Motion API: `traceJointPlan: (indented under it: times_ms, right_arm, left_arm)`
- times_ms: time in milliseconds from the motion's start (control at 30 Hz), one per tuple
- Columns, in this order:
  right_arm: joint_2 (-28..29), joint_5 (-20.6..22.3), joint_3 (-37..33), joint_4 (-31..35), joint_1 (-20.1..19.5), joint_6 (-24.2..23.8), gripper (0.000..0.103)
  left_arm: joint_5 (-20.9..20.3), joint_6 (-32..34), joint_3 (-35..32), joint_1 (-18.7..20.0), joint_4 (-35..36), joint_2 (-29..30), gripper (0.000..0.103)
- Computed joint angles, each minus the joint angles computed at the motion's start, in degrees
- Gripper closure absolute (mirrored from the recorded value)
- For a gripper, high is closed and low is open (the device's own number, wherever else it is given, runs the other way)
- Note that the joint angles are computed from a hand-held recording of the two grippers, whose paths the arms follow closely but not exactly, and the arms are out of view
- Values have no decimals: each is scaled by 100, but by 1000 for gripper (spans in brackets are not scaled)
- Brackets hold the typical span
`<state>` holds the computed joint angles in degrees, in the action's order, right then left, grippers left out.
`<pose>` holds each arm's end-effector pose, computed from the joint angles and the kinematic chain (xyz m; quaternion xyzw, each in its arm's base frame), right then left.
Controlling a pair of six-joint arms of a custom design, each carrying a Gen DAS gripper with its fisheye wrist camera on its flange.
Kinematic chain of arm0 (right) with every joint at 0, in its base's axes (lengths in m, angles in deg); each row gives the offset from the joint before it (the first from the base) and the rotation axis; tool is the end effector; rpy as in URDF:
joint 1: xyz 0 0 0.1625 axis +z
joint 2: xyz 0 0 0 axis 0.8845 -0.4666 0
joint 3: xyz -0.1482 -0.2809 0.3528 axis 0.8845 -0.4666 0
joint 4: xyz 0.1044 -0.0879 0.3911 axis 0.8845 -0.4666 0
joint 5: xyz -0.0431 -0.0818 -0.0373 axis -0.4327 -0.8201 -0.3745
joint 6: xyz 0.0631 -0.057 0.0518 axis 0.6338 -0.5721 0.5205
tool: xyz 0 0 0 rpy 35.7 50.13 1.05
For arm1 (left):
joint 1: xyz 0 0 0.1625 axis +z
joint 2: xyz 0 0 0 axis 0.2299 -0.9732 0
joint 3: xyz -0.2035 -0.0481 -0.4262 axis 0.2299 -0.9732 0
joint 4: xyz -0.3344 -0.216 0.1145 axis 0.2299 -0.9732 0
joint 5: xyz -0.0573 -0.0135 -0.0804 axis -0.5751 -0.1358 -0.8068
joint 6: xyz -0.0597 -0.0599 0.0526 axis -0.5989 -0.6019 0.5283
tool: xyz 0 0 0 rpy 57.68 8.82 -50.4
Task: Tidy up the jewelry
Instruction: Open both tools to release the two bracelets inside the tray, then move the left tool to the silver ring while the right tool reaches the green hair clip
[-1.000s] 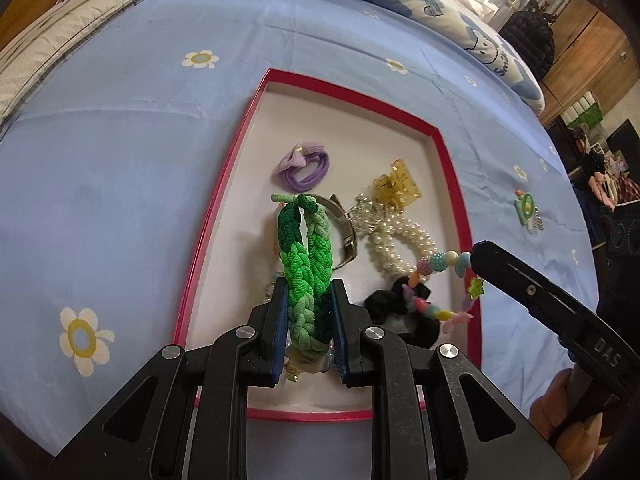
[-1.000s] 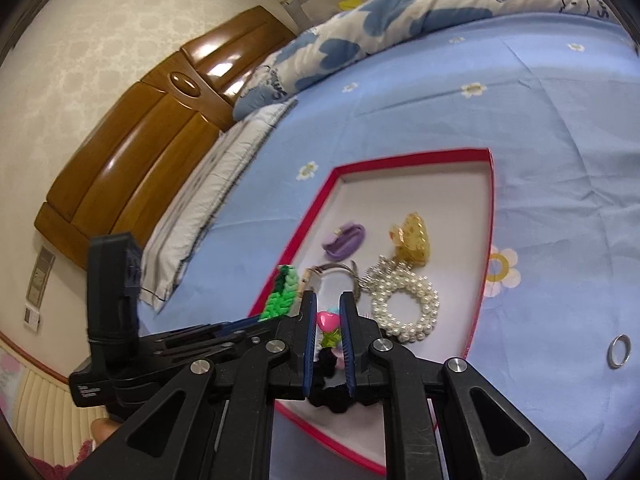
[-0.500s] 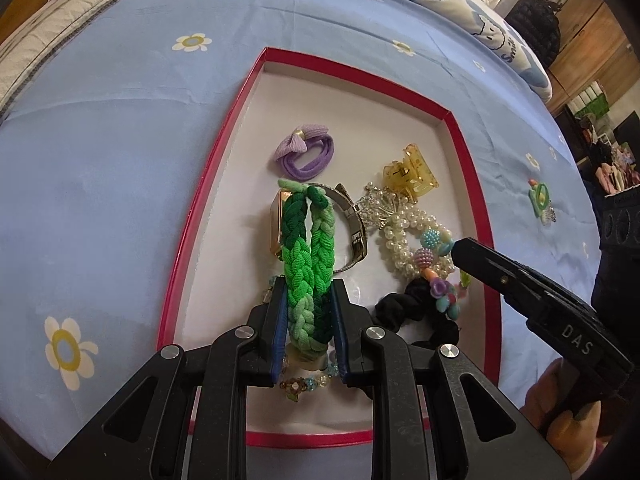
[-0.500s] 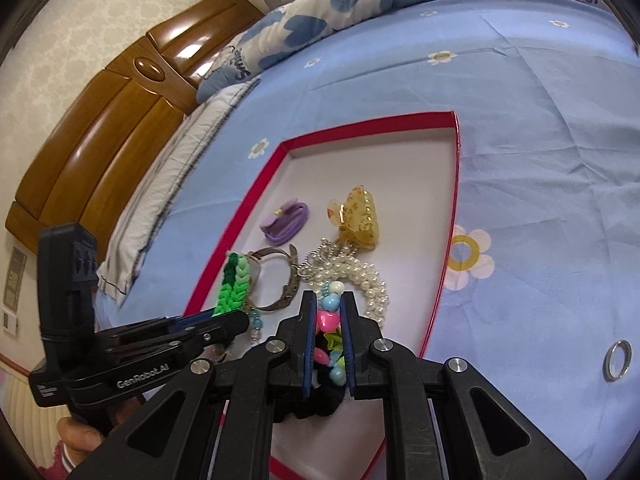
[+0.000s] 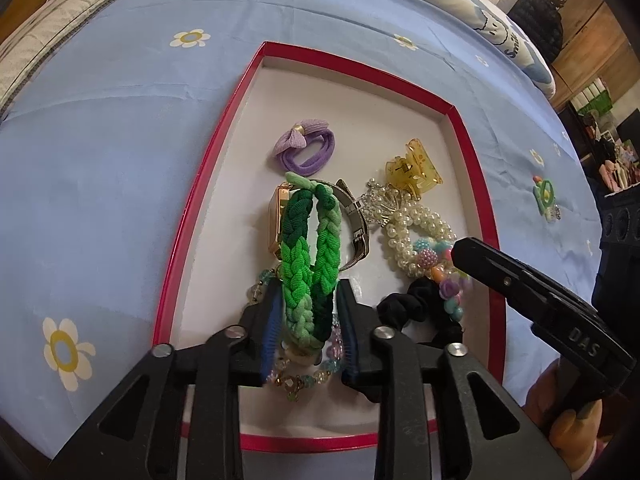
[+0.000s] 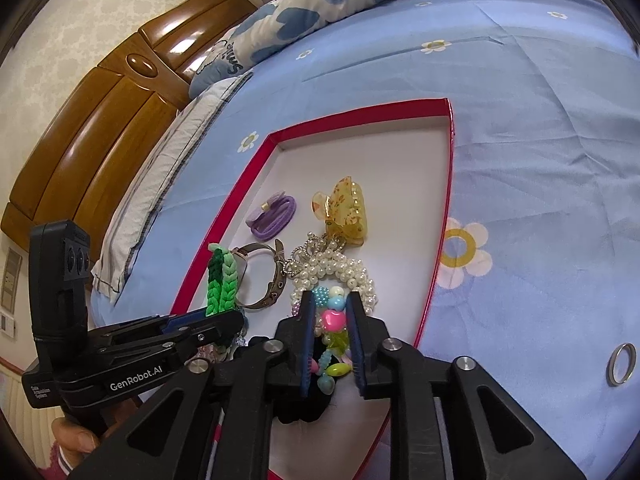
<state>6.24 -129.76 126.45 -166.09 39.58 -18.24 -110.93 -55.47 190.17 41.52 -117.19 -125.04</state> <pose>0.2718 -0.6985 0.1148 0.2528 -0.9612 0.0963 0.0542 -0.1749 -0.5961 0.2098 -0.0962 0.9271 -0.2291 0.2806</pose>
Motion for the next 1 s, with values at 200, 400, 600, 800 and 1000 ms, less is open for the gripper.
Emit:
traceJointPlan:
  times_ms: [200, 400, 600, 800, 1000]
  right_arm:
    - [-65, 116, 31, -19, -18, 60, 62]
    - [-249, 278, 139, -129, -41, 86, 62]
    - [-573, 322, 390, -393, -163, 90, 58]
    - [-959, 179, 671, -685, -409, 203, 57]
    - [-1273, 37, 811, -887, -683, 371, 57]
  left_arm:
    - [76, -24, 59, -51, -18, -73, 67]
    - [235, -64, 139, -209, -130, -188, 48]
    - [263, 23, 37, -346, -195, -135, 48]
    - [154, 209, -151, -450, -284, 60, 48]
    - [-30, 416, -375, -538, -381, 337, 48]
